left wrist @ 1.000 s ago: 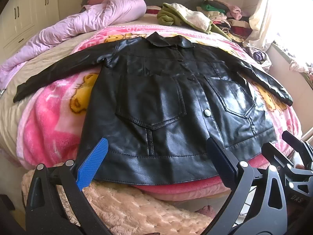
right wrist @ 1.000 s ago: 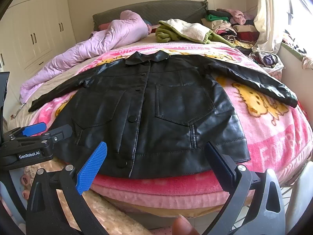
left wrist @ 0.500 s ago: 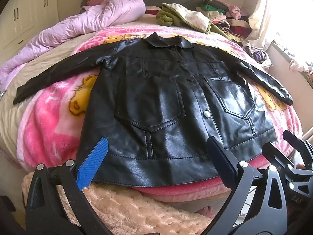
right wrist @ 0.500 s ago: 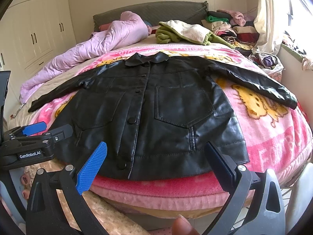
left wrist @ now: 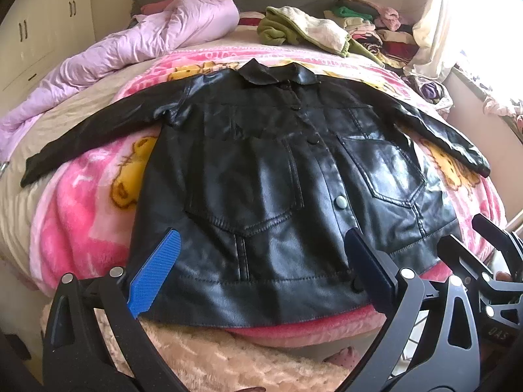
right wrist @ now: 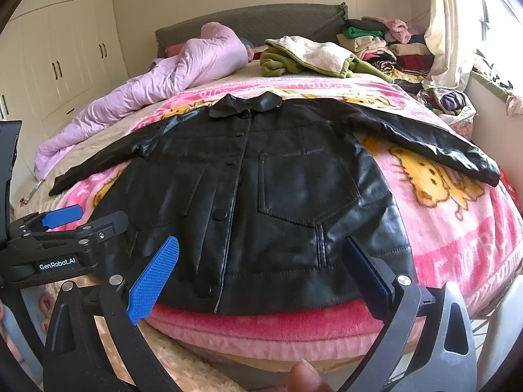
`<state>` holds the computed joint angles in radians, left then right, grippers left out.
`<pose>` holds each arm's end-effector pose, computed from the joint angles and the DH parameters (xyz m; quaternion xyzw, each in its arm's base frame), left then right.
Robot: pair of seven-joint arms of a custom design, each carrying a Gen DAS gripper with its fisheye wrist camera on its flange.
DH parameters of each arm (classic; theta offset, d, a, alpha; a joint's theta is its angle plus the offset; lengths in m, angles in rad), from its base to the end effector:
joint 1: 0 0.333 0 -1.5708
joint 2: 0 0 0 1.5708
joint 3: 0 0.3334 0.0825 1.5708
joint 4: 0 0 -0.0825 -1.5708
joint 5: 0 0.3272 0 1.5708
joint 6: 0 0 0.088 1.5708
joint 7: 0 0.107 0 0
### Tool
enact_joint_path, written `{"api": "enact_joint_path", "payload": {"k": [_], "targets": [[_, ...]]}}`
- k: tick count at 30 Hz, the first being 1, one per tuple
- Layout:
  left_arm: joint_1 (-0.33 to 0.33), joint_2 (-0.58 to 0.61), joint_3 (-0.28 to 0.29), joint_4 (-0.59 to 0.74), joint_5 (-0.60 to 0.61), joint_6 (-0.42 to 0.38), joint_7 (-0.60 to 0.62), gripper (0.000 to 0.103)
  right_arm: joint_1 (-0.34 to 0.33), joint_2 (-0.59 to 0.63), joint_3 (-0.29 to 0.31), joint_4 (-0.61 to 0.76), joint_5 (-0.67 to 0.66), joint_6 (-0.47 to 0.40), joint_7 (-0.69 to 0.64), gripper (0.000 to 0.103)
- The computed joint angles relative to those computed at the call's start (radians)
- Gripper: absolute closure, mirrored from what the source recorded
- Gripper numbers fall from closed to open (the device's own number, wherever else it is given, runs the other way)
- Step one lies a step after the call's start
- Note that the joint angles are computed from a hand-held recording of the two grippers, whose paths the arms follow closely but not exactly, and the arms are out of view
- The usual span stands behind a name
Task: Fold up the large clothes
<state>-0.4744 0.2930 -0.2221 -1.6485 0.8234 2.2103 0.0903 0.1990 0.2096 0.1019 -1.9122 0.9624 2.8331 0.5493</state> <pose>0.5069 -0.3691 0.5192 -0.7785 0.5225 -0.2208 0.2688 0.5839 0.1320 0.4983 -0.7753 0.4681 -0.1571 0.3938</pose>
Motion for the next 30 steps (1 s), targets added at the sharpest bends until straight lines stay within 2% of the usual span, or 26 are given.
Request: {"api": "enact_joint_path", "payload": {"k": [10,18,26,30], "targets": [[0.009,0.053,0.019,0.104,-0.013,-0.038,0.082,0.009,-0.003,0.060,-0.005,0.128,-0.063,-0.033,0.072,0.004],[0.009,0.130,0.051,0.253,-0.022,-0.075,0.180,0.009,0.004,0.133,-0.008,0.257,-0.156,-0.033,0.169,0.004],[0.012,0.223,0.084,0.412,-0.067,-0.092,0.273,0.009,-0.003,0.252,-0.012,0.460,-0.240,-0.112,0.324,0.004],[0.015,0.299,0.102,0.538,-0.108,-0.112,0.337,0.009,0.004,0.323,-0.024,0.580,-0.297,-0.143,0.424,0.004]]}}
